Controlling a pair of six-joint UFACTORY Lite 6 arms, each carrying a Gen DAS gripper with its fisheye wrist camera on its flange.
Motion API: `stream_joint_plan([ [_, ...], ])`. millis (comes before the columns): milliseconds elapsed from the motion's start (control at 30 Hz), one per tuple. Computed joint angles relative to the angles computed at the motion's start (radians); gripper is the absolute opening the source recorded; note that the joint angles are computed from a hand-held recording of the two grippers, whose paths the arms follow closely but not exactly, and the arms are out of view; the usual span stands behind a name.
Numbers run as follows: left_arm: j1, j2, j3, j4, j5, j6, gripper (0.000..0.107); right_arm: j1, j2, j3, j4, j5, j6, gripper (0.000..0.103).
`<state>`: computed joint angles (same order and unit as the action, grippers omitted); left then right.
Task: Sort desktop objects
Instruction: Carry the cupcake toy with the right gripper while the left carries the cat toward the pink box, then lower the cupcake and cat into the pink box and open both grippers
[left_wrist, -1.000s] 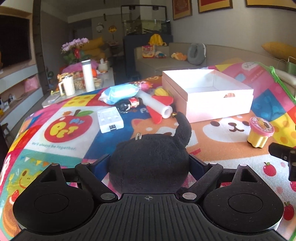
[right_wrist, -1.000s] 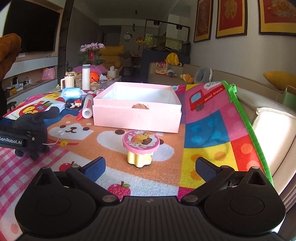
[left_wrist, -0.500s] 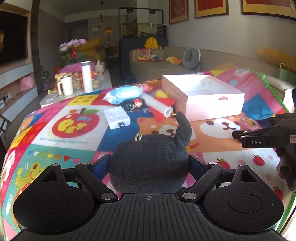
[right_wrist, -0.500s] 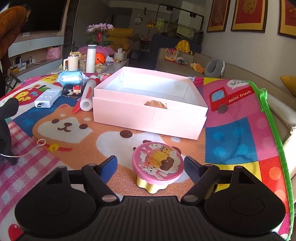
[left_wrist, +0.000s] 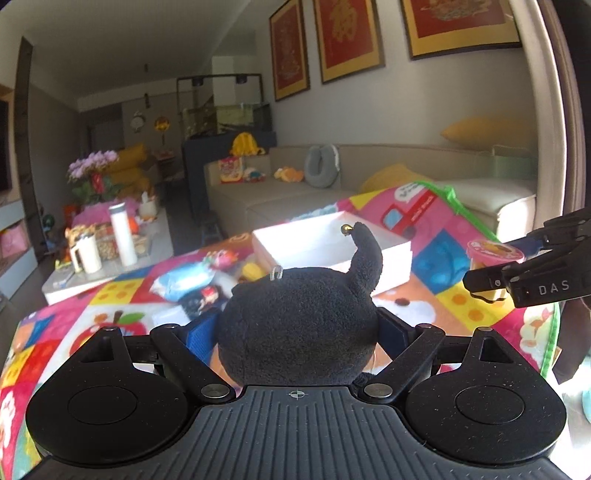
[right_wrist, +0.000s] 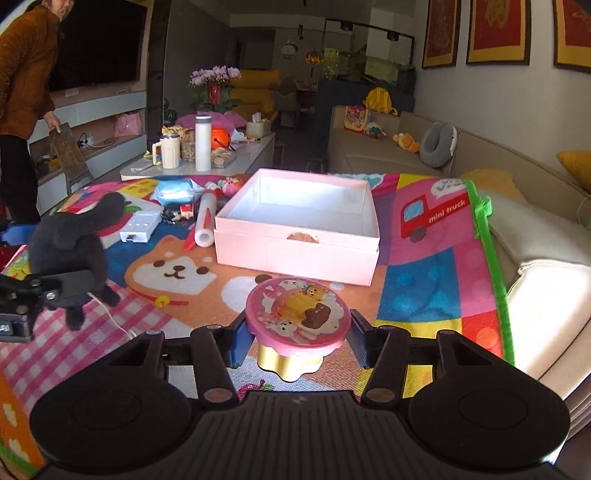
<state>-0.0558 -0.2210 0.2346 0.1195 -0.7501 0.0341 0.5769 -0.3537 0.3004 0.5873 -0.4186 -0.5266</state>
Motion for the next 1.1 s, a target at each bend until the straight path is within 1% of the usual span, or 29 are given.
stream_joint_plan([
  [67,-0.034,0.03,0.061,-0.023,-0.018,0.025,0.091,-0.031,-0.112,-0.009,0.026,0.05,-0.05,0.053],
  [100,-0.049,0.068,0.111,-0.029,-0.036,0.036,0.091,-0.067,-0.143,0.008,-0.01,0.083,-0.026,0.052],
  [133,-0.059,0.111,0.165,-0.032,-0.05,0.039,0.091,-0.113,-0.153,0.04,-0.088,0.114,0.038,0.05],
  [167,-0.064,0.159,0.221,-0.029,-0.057,0.035,0.091,-0.148,-0.139,0.075,-0.167,0.121,0.109,0.05],
  [200,-0.066,0.211,0.285,-0.02,-0.056,0.025,0.091,-0.177,-0.101,0.127,-0.206,0.106,0.15,0.05],
  [233,-0.069,0.267,0.354,-0.013,-0.052,0.014,0.091,-0.194,-0.053,0.181,-0.228,0.093,0.173,0.05],
  [300,-0.07,0.401,0.513,-0.005,-0.047,0.0,0.091,-0.236,0.071,0.318,-0.336,0.081,0.279,0.05],
  [400,-0.071,0.61,0.781,-0.02,-0.02,-0.018,0.092,-0.278,0.285,0.573,-0.497,0.118,0.448,0.05],
  [467,-0.057,0.741,0.966,0.036,0.041,-0.083,0.097,-0.291,0.444,0.769,-0.586,0.155,0.55,0.051],
  [500,-0.042,0.799,1.059,0.102,0.103,-0.137,0.097,-0.294,0.533,0.874,-0.605,0.172,0.571,0.052],
  [533,-0.03,0.837,1.116,0.142,0.151,-0.173,0.097,-0.292,0.597,0.95,-0.583,0.187,0.549,0.06],
  [567,-0.021,0.853,1.138,0.157,0.179,-0.187,0.098,-0.29,0.659,1.019,-0.524,0.197,0.492,0.07],
  [600,-0.003,0.855,1.129,0.174,0.186,-0.201,0.098,-0.288,0.701,1.061,-0.469,0.196,0.439,0.073],
  [633,0.026,0.837,1.081,0.202,0.166,-0.219,0.101,-0.289,0.724,1.079,-0.454,0.196,0.422,0.074],
  [700,0.061,0.797,0.971,0.195,0.132,-0.184,0.102,-0.297,0.763,1.091,-0.503,0.184,0.468,0.077],
  [767,0.085,0.769,0.879,0.172,0.116,-0.133,0.102,-0.298,0.784,1.077,-0.491,0.171,0.465,0.082],
  [800,0.107,0.762,0.834,0.17,0.112,-0.111,0.102,-0.297,0.801,1.084,-0.478,0.177,0.455,0.082],
  [867,0.125,0.77,0.779,0.12,0.112,-0.045,0.102,-0.283,0.842,1.11,-0.368,0.202,0.357,0.082],
  [900,0.131,0.776,0.741,0.064,0.097,0.001,0.102,-0.278,0.86,1.126,-0.343,0.213,0.335,0.082],
  [967,0.159,0.793,0.706,0.032,0.091,0.015,0.102,-0.249,0.896,1.153,-0.247,0.234,0.246,0.082],
  [1100,0.26,0.811,0.66,0.117,0.051,-0.06,0.102,-0.138,0.976,1.235,0.138,0.26,-0.17,0.084],
])
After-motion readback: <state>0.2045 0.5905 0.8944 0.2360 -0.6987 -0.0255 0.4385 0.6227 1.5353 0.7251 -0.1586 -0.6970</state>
